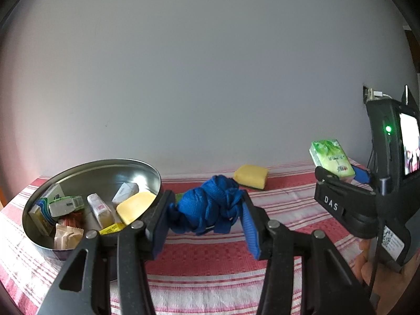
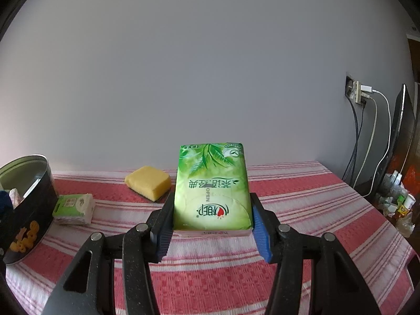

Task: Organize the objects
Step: 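Lift the blue cloth and green tissue pack toward the tin with both grippers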

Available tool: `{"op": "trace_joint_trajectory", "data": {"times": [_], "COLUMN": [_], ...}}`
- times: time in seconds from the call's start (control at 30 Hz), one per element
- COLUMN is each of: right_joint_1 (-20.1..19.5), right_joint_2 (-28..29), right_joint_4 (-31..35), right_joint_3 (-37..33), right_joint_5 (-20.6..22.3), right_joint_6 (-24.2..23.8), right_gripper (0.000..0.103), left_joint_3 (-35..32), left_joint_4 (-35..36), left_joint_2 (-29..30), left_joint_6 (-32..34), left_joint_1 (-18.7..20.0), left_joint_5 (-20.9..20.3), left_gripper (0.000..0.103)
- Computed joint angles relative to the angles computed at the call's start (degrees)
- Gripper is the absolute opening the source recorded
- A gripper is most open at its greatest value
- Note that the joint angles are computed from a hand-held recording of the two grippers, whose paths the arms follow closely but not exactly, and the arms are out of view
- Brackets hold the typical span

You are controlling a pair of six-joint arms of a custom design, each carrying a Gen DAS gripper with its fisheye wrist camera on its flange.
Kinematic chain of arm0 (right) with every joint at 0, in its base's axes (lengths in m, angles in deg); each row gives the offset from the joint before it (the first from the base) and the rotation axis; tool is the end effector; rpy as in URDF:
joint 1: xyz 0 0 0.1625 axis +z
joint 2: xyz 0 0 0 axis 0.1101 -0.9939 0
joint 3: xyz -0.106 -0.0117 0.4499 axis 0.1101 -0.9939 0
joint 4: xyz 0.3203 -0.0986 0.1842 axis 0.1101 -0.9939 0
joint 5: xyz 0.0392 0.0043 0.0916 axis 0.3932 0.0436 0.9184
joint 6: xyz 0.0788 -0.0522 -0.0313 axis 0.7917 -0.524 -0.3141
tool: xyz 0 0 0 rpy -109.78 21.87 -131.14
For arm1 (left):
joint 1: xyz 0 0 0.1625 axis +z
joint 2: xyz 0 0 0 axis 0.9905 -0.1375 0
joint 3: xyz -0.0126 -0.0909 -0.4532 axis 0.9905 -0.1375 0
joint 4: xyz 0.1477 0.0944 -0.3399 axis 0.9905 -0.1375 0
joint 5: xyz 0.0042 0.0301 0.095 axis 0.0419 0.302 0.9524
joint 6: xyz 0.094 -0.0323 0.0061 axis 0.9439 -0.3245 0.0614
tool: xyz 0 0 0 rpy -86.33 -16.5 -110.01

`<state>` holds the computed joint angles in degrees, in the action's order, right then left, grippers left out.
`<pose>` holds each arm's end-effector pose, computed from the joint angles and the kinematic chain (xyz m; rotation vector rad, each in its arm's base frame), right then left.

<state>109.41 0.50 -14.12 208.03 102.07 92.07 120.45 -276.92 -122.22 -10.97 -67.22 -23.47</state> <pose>0.1911 -0.2968 0.2109 0.0428 -1.6695 1.3547 -0.2793 -0.2965 0.1317 1.0533 2.2028 -1.2719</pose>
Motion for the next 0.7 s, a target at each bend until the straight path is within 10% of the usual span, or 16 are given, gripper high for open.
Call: {"op": "trace_joint_trajectory", "data": {"times": [0.7], "right_joint_1": [7.9], "right_joint_2": [5.1], "right_joint_4": [-3.4], "right_joint_3": [0.8], "right_joint_5": [5.0], "right_joint_6": [0.7], "right_gripper": [0.055], "left_joint_3": [2.0], "left_joint_4": [2.4], "left_joint_2": [-3.6], "left_joint_6": [-0.1], "left_joint_1": [0.8], "left_joint_5": [-1.9], "left_gripper": [0.048]}}
